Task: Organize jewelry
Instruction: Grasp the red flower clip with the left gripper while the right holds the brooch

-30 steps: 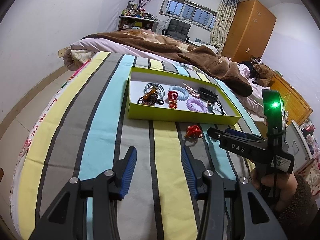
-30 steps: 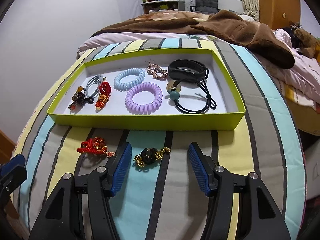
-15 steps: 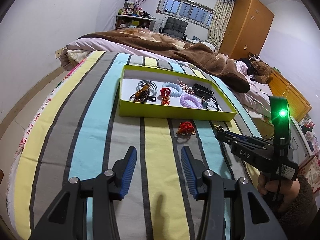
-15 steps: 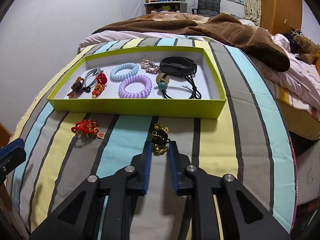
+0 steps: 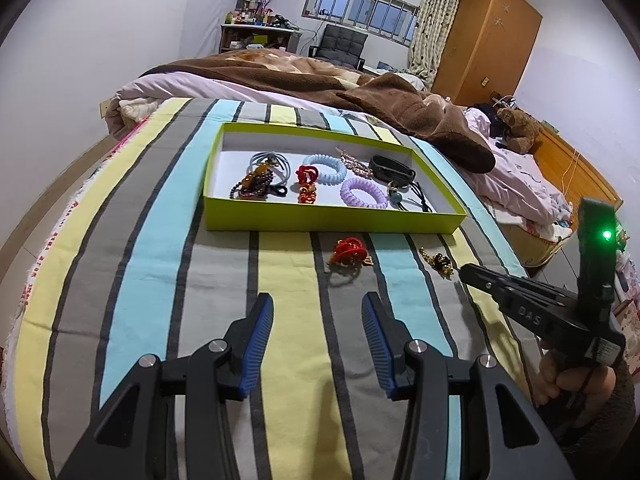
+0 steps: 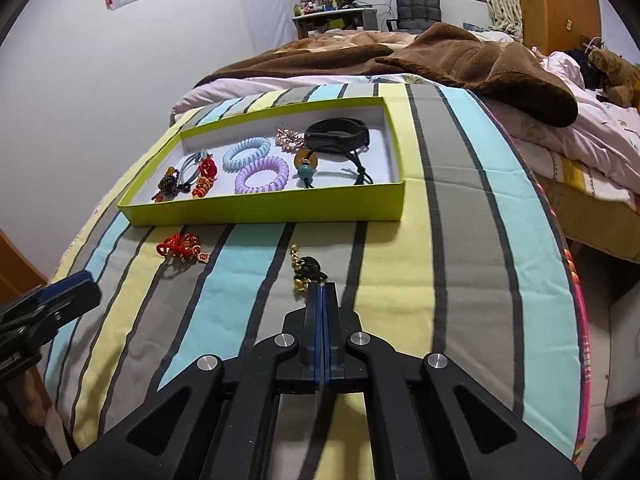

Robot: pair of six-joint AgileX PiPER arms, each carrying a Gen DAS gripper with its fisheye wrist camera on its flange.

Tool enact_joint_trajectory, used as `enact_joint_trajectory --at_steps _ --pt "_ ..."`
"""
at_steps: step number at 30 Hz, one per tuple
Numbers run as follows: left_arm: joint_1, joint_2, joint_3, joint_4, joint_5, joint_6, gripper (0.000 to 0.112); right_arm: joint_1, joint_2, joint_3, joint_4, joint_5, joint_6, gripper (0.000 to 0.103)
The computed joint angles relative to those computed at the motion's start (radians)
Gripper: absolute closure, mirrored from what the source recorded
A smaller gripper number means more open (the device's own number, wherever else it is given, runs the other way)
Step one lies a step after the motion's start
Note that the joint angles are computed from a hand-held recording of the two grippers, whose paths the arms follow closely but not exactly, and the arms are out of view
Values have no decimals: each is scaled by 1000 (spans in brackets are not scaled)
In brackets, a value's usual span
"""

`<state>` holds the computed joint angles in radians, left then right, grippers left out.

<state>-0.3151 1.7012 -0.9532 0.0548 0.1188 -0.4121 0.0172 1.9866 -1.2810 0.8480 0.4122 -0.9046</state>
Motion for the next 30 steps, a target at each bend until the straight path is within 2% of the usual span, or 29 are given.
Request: enact_joint_trajectory --at_steps 4,6,10,12,14,16,21,23,30 --pt "-9 19 -26 69 12 -71 64 -36 10 -18 91 86 -123 103" --pt "-10 27 -35 65 16 -71 64 -31 11 -19 107 82 -151 101" --pt "-11 36 -46 78 26 -81 64 -11 28 -45 100 92 -191 81" --pt "-8 41 -50 60 30 -64 64 15 49 -80 14 79 -123 77" --pt "-6 46 -53 47 30 -51 64 42 76 -123 -128 67 8 76" --pt "-2 51 -59 36 34 -38 64 53 95 -148 -203 60 76 76" --pt "7 68 -78 -14 41 11 64 46 108 -163 -185 67 54 77" --pt "7 72 -89 -28 43 29 64 45 108 -161 -195 58 59 85" --pt "6 114 -148 -143 69 167 64 11 92 -140 -93 76 -18 88"
